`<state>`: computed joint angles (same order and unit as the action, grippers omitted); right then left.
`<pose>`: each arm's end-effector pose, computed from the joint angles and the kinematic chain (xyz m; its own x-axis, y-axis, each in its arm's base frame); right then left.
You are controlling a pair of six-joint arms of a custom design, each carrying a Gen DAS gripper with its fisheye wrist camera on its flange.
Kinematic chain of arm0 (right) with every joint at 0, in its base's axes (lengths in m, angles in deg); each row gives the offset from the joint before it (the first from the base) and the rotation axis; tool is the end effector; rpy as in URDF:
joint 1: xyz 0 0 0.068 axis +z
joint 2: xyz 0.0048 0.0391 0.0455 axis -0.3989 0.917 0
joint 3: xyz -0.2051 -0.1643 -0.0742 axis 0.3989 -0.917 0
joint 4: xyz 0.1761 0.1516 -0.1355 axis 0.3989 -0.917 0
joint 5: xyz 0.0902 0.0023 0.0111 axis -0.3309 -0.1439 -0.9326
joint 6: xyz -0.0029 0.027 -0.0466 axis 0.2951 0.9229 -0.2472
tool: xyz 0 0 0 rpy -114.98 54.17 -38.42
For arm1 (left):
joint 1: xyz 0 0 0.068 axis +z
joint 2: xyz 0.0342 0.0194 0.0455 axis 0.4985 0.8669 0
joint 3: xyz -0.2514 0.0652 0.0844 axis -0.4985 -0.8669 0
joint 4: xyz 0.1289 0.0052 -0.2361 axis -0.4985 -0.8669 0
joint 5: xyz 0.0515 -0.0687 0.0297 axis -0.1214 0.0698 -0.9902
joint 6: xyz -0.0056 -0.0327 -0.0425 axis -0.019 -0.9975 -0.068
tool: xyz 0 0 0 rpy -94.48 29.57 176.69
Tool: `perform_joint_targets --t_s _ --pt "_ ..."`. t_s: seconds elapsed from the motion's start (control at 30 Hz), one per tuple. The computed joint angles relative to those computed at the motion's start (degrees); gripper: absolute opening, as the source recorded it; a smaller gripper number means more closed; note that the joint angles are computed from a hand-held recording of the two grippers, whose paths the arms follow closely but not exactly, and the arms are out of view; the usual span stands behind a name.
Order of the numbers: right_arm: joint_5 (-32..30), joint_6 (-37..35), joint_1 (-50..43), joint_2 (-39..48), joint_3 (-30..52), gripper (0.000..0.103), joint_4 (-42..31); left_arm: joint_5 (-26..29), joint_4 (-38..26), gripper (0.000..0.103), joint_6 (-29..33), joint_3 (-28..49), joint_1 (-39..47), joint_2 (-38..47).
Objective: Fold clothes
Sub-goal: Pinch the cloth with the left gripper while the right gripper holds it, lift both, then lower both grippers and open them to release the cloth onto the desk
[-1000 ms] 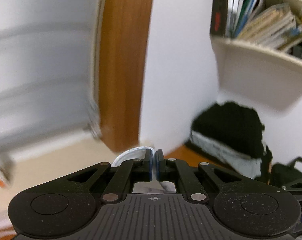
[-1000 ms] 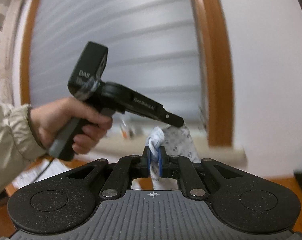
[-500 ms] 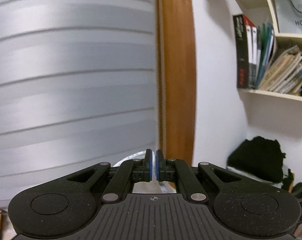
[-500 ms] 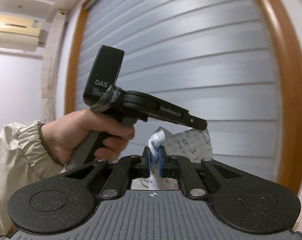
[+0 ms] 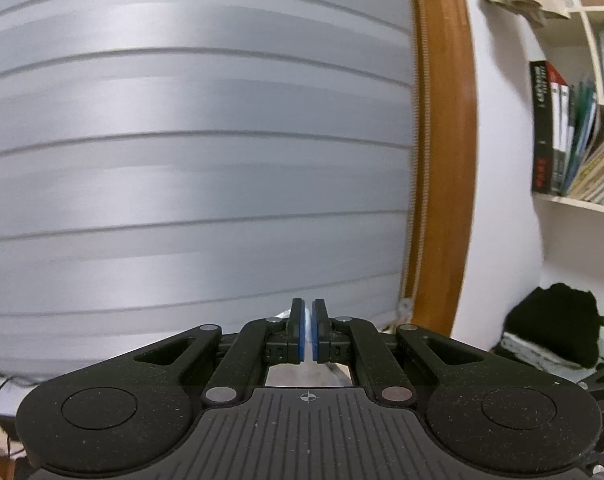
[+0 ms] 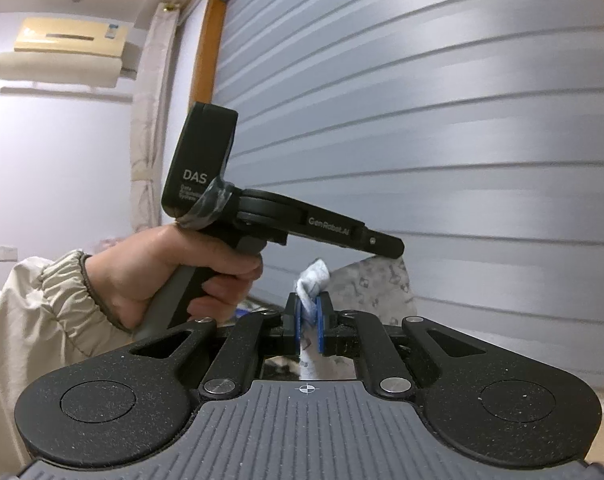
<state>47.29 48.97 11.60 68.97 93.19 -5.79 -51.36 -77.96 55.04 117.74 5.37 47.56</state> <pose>0.1860 0.1304 0.2859 -0.0391 -0.0270 -0.9989 -0.5677 0.8232 0.0000 0.2498 -0.1206 0.3481 -0.2313 0.1383 -0.9630 0.5625 0.8266 -0.0164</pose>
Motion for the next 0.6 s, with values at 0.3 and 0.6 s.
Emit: perform_joint_targets --t_s 0.3,0.6 --pt "2.21 2.27 6.64 17.48 3.75 0.009 9.11 12.12 4.03 0.003 1.02 -11.1 15.89 -2.22" --pt "5.45 10.09 12.62 45.98 13.08 0.016 15.25 17.91 12.69 0.008 8.74 -20.59 31.47 12.46"
